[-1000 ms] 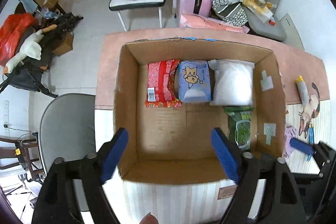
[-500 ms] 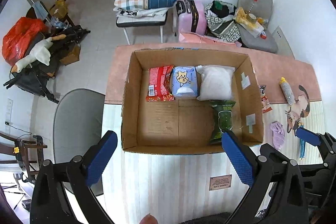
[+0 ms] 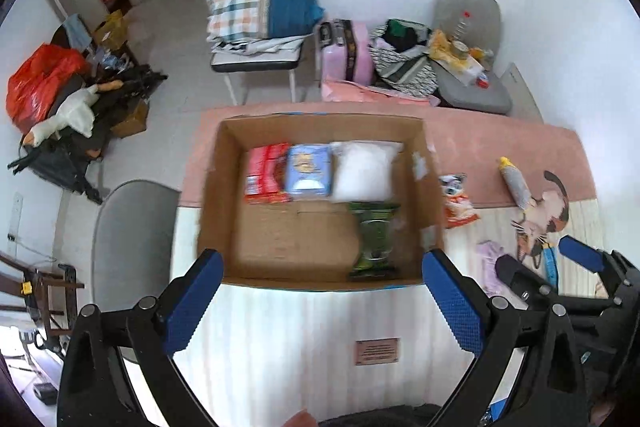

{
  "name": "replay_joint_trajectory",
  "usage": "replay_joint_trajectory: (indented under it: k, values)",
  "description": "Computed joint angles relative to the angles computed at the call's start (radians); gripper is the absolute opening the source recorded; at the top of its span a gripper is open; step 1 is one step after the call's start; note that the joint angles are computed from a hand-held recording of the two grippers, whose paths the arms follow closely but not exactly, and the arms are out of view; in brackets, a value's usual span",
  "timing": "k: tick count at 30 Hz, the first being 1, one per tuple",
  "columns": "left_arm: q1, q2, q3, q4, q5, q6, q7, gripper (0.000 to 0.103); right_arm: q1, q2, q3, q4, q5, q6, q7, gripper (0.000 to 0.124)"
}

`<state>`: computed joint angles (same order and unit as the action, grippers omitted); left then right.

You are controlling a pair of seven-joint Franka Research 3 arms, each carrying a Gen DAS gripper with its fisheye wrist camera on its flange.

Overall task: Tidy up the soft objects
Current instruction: 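Move both tools from the box back over the table items, then grasp the mauve cloth with the left tool while the right tool grasps the yellow-silver scrubber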

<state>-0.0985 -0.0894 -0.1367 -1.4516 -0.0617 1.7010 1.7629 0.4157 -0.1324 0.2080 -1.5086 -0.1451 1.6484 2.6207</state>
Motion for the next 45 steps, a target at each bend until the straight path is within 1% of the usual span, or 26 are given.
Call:
replay_joint_trajectory:
  k: [2,7,9,11,13,14,15,16,18,21,23,24,25,26,27,28,31,33,36,37,38,40,43,45]
  values:
    - [-0.022,0.016,-0.022,0.011,-0.018,-0.026,-0.011,0.102,-0.021,-0.076,-0.024,-0.080,0.019,-0.021,-0.005,0.103]
    - [-0.107,0.090,-0.090,0.029,-0.079,-0.088,-0.045,0.102,-0.123,-0.316,-0.073,-0.342,0.058,-0.083,-0.024,0.103]
    - [-0.146,0.137,-0.118,0.035,-0.099,-0.114,-0.074,0.102,-0.163,-0.408,-0.107,-0.454,0.086,-0.086,-0.046,0.103]
    - [-0.180,0.182,-0.139,0.037,-0.101,-0.119,-0.101,0.101,-0.200,-0.481,-0.147,-0.552,0.109,-0.081,-0.090,0.102]
    - [-0.217,0.231,-0.160,0.032,-0.091,-0.127,-0.141,0.093,-0.234,-0.535,-0.185,-0.634,0.126,-0.070,-0.144,0.102]
    - [-0.234,0.261,-0.168,0.030,-0.095,-0.135,-0.169,0.090,-0.246,-0.549,-0.191,-0.659,0.132,-0.060,-0.165,0.102]
    - [-0.247,0.285,-0.172,0.031,-0.091,-0.143,-0.193,0.082,-0.261,-0.565,-0.212,-0.693,0.136,-0.044,-0.204,0.102]
    - [-0.260,0.317,-0.178,0.033,-0.098,-0.158,-0.226,0.077,-0.274,-0.564,-0.220,-0.708,0.140,-0.037,-0.230,0.102]
    - [-0.276,0.360,-0.184,0.022,-0.122,-0.176,-0.289,0.073,-0.295,-0.550,-0.250,-0.736,0.154,-0.011,-0.306,0.102]
    - [-0.294,0.393,-0.190,-0.021,-0.129,-0.157,-0.360,0.073,-0.315,-0.481,-0.276,-0.734,0.186,0.025,-0.415,0.102]
    - [-0.301,0.402,-0.192,-0.051,-0.130,-0.141,-0.402,0.073,-0.327,-0.417,-0.278,-0.719,0.193,0.047,-0.485,0.102]
    - [-0.303,0.405,-0.192,-0.063,-0.126,-0.136,-0.418,0.069,-0.333,-0.384,-0.279,-0.706,0.200,0.056,-0.519,0.102]
    - [-0.308,0.412,-0.192,-0.069,-0.116,-0.135,-0.437,0.059,-0.339,-0.350,-0.283,-0.696,0.211,0.073,-0.558,0.102]
    - [-0.310,0.417,-0.192,-0.074,-0.107,-0.135,-0.452,0.054,-0.346,-0.317,-0.284,-0.682,0.224,0.085,-0.588,0.101]
    - [-0.312,0.421,-0.192,-0.076,-0.098,-0.136,-0.464,0.046,-0.355,-0.277,-0.285,-0.666,0.232,0.097,-0.621,0.100]
    - [-0.314,0.425,-0.192,-0.077,-0.091,-0.138,-0.474,0.041,-0.365,-0.246,-0.279,-0.650,0.234,0.102,-0.642,0.099]
    - [-0.314,0.413,-0.193,-0.089,-0.076,-0.106,-0.490,0.039,-0.389,-0.139,-0.261,-0.594,0.238,0.121,-0.703,0.094]
    - [-0.312,0.410,-0.194,-0.090,-0.073,-0.099,-0.499,0.039,-0.396,-0.077,-0.258,-0.566,0.256,0.132,-0.731,0.091]
    - [-0.311,0.402,-0.192,-0.092,-0.064,-0.089,-0.515,0.039,-0.401,0.007,-0.259,-0.525,0.283,0.139,-0.755,0.083]
    - [-0.310,0.400,-0.192,-0.088,-0.060,-0.089,-0.516,0.038,-0.400,0.036,-0.257,-0.510,0.281,0.140,-0.761,0.078]
    - [-0.310,0.398,-0.192,-0.084,-0.056,-0.086,-0.514,0.038,-0.399,0.052,-0.256,-0.502,0.278,0.142,-0.760,0.068]
    - [-0.307,0.372,-0.192,-0.100,-0.049,-0.079,-0.510,0.038,-0.397,0.084,-0.256,-0.485,0.275,0.133,-0.752,0.054]
    - [-0.306,0.361,-0.190,-0.086,-0.043,-0.075,-0.509,0.038,-0.395,0.075,-0.257,-0.493,0.269,0.147,-0.728,0.049]
    - [-0.303,0.344,-0.188,-0.083,-0.037,-0.068,-0.503,0.038,-0.397,0.049,-0.260,-0.509,0.280,0.144,-0.713,0.048]
